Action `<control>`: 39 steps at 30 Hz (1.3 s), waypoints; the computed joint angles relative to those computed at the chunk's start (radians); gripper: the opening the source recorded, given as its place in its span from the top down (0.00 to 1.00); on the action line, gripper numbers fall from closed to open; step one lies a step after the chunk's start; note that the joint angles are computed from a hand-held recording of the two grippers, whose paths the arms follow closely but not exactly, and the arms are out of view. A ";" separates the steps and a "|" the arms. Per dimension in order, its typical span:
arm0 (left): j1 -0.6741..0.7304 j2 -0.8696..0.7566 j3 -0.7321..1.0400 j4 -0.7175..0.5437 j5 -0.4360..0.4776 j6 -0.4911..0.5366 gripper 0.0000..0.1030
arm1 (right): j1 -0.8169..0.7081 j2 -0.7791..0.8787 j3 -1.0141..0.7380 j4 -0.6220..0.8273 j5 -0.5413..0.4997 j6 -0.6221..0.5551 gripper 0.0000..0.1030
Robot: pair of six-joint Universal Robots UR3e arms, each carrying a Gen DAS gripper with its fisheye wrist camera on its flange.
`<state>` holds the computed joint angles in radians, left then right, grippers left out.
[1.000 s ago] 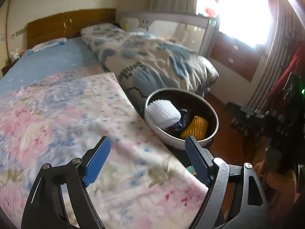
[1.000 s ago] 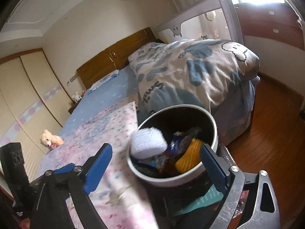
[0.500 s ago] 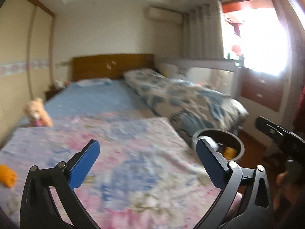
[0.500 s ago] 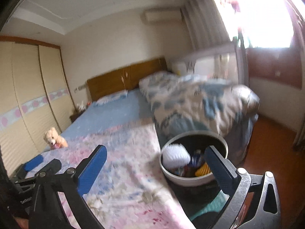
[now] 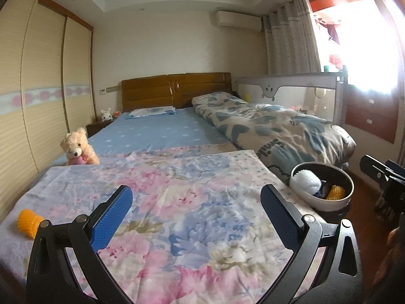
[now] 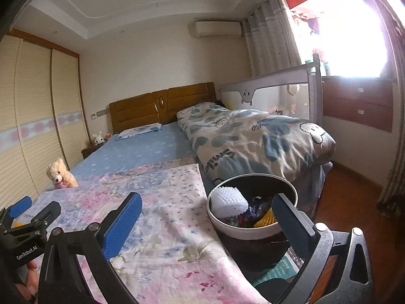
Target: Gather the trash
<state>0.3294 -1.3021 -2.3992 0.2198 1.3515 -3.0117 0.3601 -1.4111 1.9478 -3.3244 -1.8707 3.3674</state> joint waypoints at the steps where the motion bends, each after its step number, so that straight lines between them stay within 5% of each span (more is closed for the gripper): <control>1: 0.000 -0.002 -0.001 0.001 0.002 0.002 0.00 | 0.004 0.002 0.003 -0.004 -0.005 0.002 0.00; 39: 0.041 0.061 -0.009 -0.048 -0.020 0.012 0.00 | 0.069 0.056 -0.016 -0.052 -0.035 -0.031 0.00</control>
<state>0.3704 -1.2409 -2.4087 0.1721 1.3312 -2.9994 0.4290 -1.3547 1.9321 -3.3763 -1.9061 3.3366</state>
